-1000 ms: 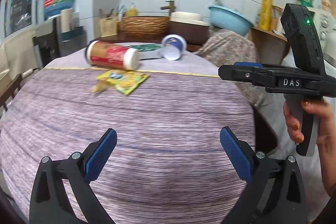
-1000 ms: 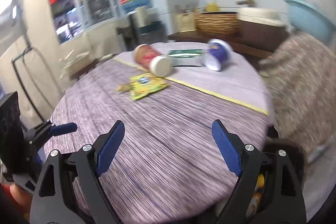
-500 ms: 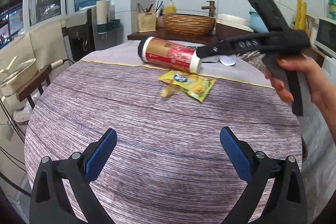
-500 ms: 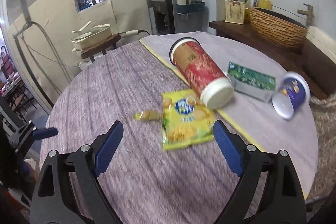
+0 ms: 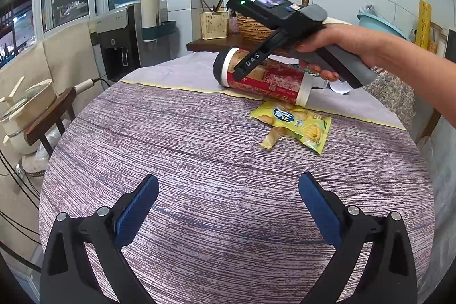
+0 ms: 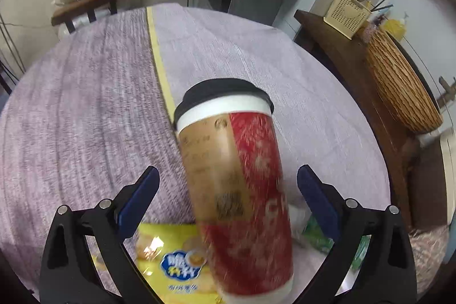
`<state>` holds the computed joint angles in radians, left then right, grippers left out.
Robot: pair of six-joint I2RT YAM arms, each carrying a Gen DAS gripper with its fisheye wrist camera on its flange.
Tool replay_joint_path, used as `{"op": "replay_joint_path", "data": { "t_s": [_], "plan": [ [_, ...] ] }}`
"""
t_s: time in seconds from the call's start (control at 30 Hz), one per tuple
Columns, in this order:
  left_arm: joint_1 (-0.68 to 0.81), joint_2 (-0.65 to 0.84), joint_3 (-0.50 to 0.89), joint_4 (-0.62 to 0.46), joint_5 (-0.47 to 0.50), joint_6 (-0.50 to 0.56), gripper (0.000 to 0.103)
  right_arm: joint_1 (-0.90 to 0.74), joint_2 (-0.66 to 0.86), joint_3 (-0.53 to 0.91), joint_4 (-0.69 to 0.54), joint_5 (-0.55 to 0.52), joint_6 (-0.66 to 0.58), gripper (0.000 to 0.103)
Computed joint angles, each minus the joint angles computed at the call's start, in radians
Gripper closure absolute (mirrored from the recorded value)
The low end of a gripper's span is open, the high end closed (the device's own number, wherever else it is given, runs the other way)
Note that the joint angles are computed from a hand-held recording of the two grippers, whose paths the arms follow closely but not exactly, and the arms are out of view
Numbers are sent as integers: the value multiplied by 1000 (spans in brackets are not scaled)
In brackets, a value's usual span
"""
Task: Collect trash
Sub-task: 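Grasp the red paper cup with black lid with the right tool and lift it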
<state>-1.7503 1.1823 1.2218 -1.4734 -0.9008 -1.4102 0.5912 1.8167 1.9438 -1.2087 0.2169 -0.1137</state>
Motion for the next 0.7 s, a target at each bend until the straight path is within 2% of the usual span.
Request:
{"op": "replay_joint_path", "data": {
  "t_s": [0.1,0.2,0.23,0.27,0.37,0.53,0.7],
  "plan": [
    [28,-10,-16,21,14,36,6,-13,107,118,-76,-22,2,7],
    [34,-9,-18,25,20,45,6,-13,146,149,-87,-9,9,8],
    [33,-10,-19,25,19,47,6,-13,152,153,-87,-5,6,9],
    [34,-10,-18,22,17,50,6,-15,155,154,-86,-8,2,18],
    [45,-10,-20,28,21,63,6,-22,152,151,-83,-13,-1,20],
    [84,-59,-50,115,31,157,6,-26,10,27,-4,-63,27,21],
    [177,-64,-62,237,69,369,6,-63,-240,-166,98,-143,51,21]
  ]
}}
